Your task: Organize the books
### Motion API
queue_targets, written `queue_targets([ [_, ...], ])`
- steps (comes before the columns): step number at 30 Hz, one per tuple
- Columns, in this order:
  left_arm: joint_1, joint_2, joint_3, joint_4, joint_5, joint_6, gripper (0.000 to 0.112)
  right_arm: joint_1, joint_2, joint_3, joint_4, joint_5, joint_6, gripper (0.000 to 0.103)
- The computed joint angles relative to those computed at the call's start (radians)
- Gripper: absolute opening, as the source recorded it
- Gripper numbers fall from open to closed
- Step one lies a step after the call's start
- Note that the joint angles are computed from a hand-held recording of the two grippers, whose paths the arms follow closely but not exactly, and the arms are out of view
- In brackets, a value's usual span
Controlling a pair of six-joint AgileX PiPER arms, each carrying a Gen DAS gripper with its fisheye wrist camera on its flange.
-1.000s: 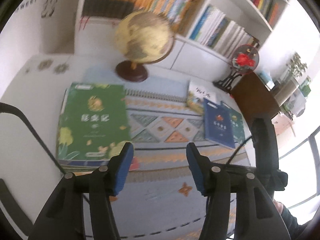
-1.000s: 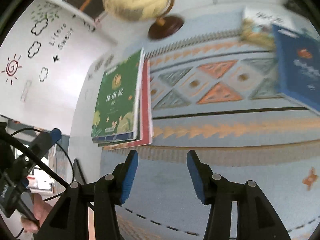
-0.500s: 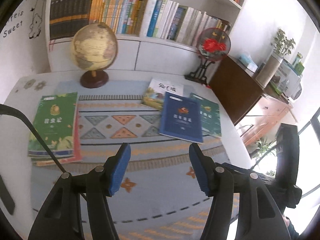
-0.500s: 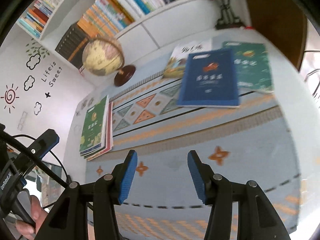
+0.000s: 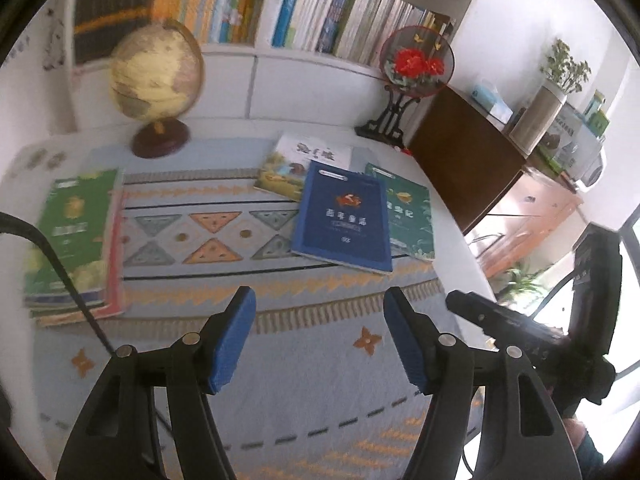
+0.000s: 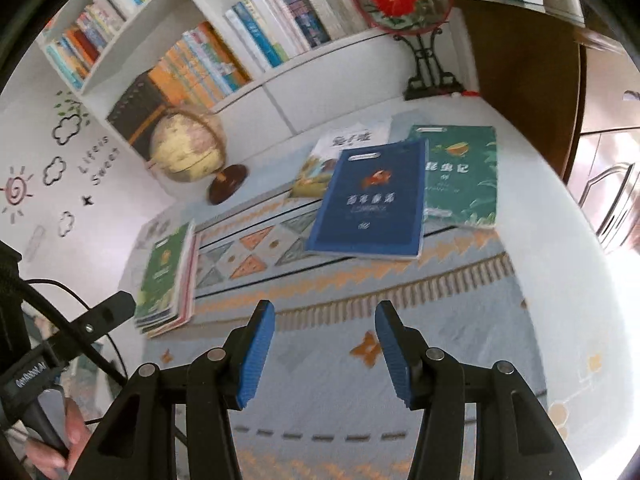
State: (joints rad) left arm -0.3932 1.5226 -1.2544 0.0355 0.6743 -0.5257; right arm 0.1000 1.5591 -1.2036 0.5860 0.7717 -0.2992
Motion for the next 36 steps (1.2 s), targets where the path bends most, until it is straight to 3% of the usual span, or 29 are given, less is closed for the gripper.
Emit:
queue_targets([
  [5, 0.121, 0.228, -0.151, -0.245, -0.009, 0.272, 0.064, -0.011, 0.187, -0.163, -0.081, 0.021, 0.096, 0.047],
  [11, 0.181, 0.610, -0.507, -0.366, 0.143, 0.463, 0.062, 0.004, 0.470, -0.468, -0.247, 0.093, 0.298, 0.042],
  [15, 0.199, 0.780, -0.685, -0.417, 0.218, 0.501, 0.057, 0.018, 0.610, -0.616, -0.304, 0.140, 0.366, 0.037],
  [23, 0.203, 0.890, -0.807, -0.467, 0.269, 0.522, 0.057, 0.065, 0.723, -0.743, -0.438, 0.185, 0.431, 0.033],
  [31, 0.230, 0.943, -0.875, -0.542, 0.324, 0.600, 0.057, 0.054, 0.765, -0.790, -0.429, 0.213, 0.444, 0.034],
  [34, 0.261, 0.919, -0.809, -0.647, 0.285, 0.678, 0.057, 0.036, 0.769, -0.797, -0.384, 0.219, 0.419, 0.035],
  [36, 0.299, 0.859, -0.689, -0.829, 0.228, 0.809, 0.057, 0.013, 0.763, -0.779, -0.325, 0.210, 0.389, 0.035],
])
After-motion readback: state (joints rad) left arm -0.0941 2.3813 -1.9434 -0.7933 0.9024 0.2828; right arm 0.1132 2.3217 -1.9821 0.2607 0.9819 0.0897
